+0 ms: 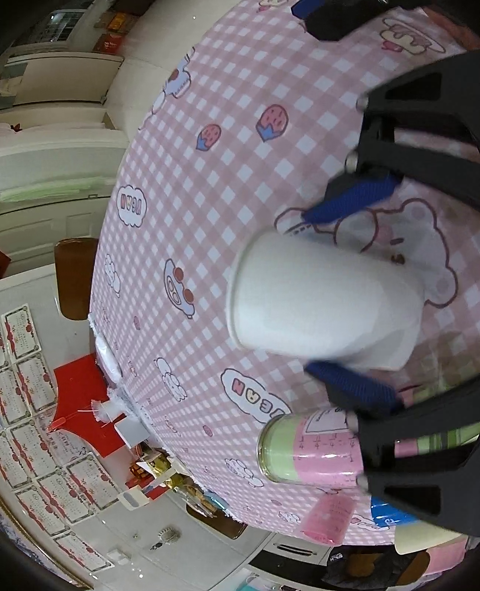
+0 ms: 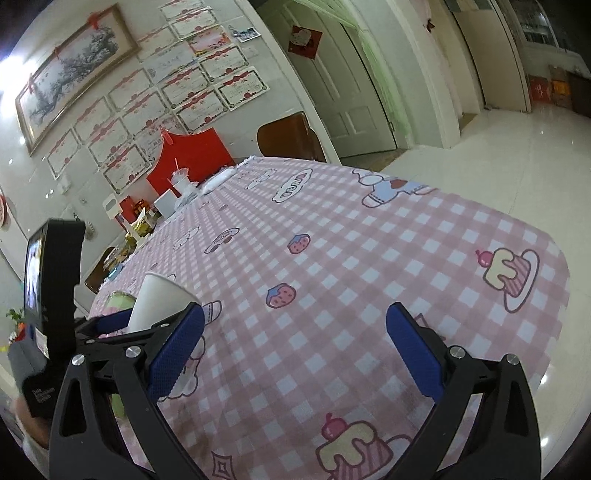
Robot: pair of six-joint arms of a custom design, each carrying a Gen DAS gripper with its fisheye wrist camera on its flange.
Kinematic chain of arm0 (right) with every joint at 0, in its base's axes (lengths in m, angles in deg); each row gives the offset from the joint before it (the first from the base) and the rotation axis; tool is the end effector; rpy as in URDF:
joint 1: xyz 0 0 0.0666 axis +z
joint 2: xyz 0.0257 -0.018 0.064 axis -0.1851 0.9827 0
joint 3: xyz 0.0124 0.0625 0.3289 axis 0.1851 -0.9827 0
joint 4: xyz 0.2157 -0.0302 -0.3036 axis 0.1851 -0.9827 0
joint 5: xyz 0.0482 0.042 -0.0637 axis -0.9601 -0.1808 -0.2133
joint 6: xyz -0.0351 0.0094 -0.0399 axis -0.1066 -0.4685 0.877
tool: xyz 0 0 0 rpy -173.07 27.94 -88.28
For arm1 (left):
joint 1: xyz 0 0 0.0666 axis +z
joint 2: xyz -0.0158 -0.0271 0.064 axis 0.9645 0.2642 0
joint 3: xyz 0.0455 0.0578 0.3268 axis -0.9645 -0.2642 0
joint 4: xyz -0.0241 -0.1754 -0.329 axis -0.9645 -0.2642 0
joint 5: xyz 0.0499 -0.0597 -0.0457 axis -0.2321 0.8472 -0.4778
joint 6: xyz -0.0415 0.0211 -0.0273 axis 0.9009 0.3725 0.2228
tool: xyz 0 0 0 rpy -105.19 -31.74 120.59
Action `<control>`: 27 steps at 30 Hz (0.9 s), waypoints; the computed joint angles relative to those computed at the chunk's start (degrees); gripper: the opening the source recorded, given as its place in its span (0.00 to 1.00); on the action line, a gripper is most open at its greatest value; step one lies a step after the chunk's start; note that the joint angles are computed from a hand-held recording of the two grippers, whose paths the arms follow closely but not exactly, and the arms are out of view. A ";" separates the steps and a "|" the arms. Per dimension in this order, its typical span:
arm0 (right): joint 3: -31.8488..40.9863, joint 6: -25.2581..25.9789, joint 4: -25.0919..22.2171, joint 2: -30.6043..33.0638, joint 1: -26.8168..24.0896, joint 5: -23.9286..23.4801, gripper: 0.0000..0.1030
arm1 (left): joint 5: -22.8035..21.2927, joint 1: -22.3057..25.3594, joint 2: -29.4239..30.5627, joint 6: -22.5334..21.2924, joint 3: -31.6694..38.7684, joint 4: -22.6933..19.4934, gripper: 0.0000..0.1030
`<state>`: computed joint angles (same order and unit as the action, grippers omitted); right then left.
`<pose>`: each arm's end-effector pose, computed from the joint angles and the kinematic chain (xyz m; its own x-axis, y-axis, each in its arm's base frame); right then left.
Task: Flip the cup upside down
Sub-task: 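Lift the white cup with the left gripper, turning its rim upward, toward the right gripper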
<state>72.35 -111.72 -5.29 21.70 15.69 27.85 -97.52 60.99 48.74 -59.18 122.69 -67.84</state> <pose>0.5596 0.2755 0.3357 -0.6344 0.3297 -0.6992 -0.0673 0.8775 0.4749 0.6449 -0.1437 0.3564 -0.7988 0.1475 -0.5833 -0.0292 0.9588 0.2826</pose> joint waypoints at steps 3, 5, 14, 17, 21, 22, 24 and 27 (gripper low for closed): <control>0.92 -1.33 -1.72 0.53 -0.37 -0.76 0.92 | 0.33 0.10 -0.48 -0.27 -0.76 0.80 0.64; 1.26 -1.93 -2.53 0.66 -0.36 -0.25 0.92 | 0.34 0.13 -0.95 -0.11 -1.30 0.95 0.64; 2.75 -0.89 -6.38 1.04 0.61 1.97 0.92 | 1.20 -0.41 -7.52 -0.58 -8.97 5.23 0.63; 1.26 -0.72 -6.01 -0.63 1.23 2.81 0.92 | 1.42 -0.98 -11.41 -1.04 -13.66 7.85 0.63; -0.74 1.36 -5.42 -3.56 2.77 4.89 0.92 | 2.11 -1.26 -16.63 -0.68 -19.45 10.88 0.63; -1.22 1.76 -5.25 -4.28 3.16 5.16 0.92 | 1.74 -1.38 -18.67 -0.09 -21.72 11.70 0.63; -2.46 2.94 -4.77 -5.97 4.13 5.73 0.92 | 1.47 -1.37 -21.50 0.88 -24.92 12.72 0.63; -4.44 5.23 -4.08 -8.37 5.86 6.96 0.92 | 1.52 -1.21 -26.85 2.99 -30.97 14.44 0.63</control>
<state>67.91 -106.49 -9.37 13.33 21.55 34.81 -96.00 59.78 21.89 -56.19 91.72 -53.40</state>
